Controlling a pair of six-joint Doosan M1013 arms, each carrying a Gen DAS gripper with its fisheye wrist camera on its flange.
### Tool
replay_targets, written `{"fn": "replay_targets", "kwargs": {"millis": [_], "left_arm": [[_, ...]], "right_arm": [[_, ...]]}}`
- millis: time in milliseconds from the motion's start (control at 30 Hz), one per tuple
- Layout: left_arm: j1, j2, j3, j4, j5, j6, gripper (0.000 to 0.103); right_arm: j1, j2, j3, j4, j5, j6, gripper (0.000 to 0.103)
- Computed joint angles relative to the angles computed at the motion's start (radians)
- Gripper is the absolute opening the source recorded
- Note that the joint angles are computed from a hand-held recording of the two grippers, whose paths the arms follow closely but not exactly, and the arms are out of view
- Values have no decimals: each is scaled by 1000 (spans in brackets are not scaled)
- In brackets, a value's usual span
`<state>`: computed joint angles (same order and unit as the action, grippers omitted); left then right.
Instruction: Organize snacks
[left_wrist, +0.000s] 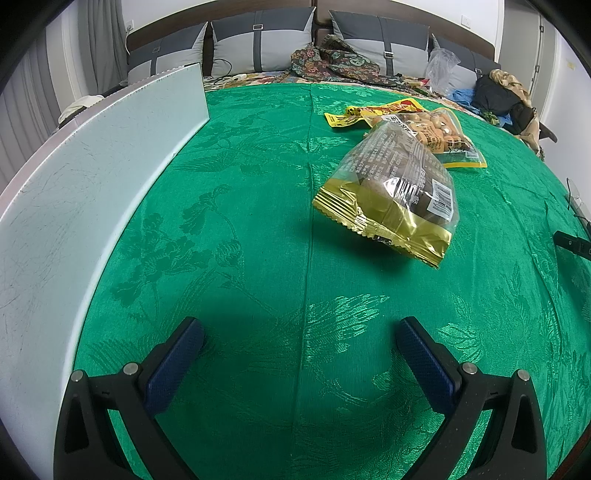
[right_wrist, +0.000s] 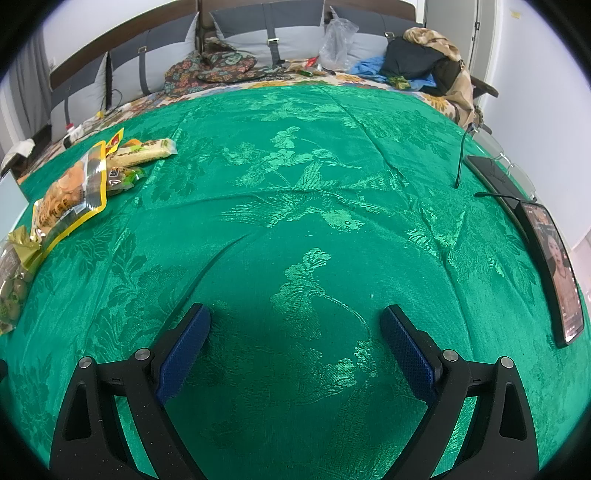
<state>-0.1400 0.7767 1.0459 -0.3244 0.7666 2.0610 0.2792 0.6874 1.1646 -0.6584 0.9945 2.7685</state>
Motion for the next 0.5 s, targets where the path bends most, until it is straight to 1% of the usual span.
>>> {"fn": "replay_targets", "kwargs": {"millis": [400,433,467,500], "left_arm": [[0,0,0,0,2,1,103],[0,1,-3,-1,8,5,103],[1,5,-16,4,34,13,103],[1,15,-43,15,88,18,103]], "right_arm": [[0,2,-4,1,1,-1,96],[0,3,-5,1,1,-1,96],[0,2,-3,1,1,-1,96],[0,3,-4,1,1,-1,96]]}}
